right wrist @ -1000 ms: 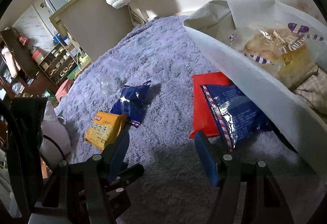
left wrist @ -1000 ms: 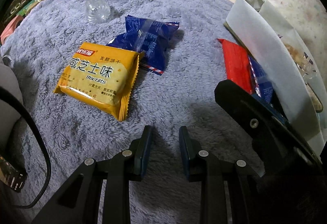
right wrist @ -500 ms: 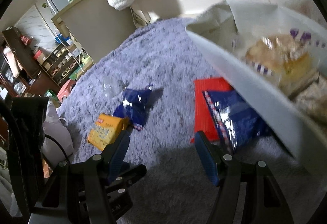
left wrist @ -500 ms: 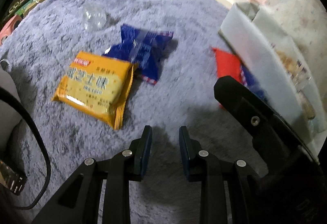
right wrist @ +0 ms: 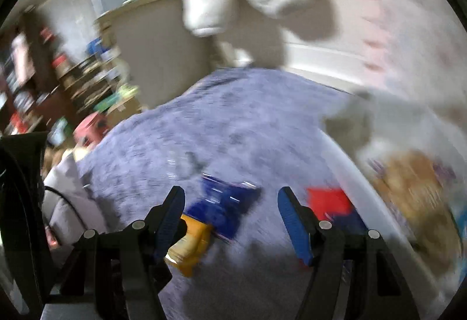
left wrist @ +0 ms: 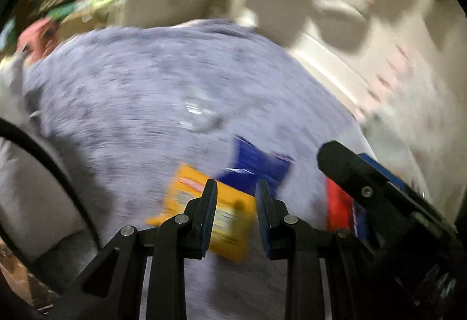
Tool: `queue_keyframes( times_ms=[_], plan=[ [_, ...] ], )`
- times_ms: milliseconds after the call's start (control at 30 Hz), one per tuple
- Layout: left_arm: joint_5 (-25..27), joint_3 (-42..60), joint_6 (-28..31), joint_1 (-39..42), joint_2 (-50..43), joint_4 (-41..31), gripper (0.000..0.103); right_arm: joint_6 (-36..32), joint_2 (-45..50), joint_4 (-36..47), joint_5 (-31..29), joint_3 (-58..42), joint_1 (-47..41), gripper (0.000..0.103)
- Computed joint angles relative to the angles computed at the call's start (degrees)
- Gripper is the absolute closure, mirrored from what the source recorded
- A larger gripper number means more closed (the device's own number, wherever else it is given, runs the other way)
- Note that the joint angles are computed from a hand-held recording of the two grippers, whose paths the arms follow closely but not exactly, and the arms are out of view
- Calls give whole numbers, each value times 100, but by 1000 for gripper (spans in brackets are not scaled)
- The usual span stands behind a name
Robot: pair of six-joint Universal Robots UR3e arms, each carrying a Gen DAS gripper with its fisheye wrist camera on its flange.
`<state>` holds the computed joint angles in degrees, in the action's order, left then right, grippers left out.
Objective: Organize objects
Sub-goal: 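Reach the right tool to the clear plastic cup and grasp it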
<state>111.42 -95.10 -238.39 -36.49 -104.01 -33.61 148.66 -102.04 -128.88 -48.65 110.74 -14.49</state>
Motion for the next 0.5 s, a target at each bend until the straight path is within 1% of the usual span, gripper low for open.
queue_keyframes(
  times_ms=[67, 133, 167, 200, 267, 300, 367, 467, 500],
  plan=[
    [88, -741, -378, 216, 547, 147, 77, -7, 855, 505, -35, -948, 526, 37],
    [-41, -1569, -721, 513, 1079, 547, 77, 262, 1675, 697, -277, -1763, 1034, 37],
    [-217, -1962, -835, 672, 1272, 900, 77, 482, 2143, 727, -488, -2217, 1335, 37],
    [-542, -2417, -929, 895, 1451, 1412, 77, 642, 2508, 710, -648, -2551, 1556, 37],
    [-989, -2818, -905, 1104, 1534, 2041, 77, 945, 3130, 557, -882, -3067, 1910, 37],
    [-1216, -2873, -851, 1174, 1466, 2267, 77, 1090, 3423, 480, -925, -3308, 2042, 37],
    [-1328, -2636, -724, 1124, 1301, 2158, 77, 1359, 3856, 425, -862, -3675, 2171, 37],
    [-1164, -2210, -673, 903, 1098, 1784, 77, 1660, 4350, 383, -481, -4072, 2210, 37],
    [-1147, -2159, -664, 872, 1051, 1813, 77, 1670, 4526, 540, -531, -4327, 2265, 37]
  ],
)
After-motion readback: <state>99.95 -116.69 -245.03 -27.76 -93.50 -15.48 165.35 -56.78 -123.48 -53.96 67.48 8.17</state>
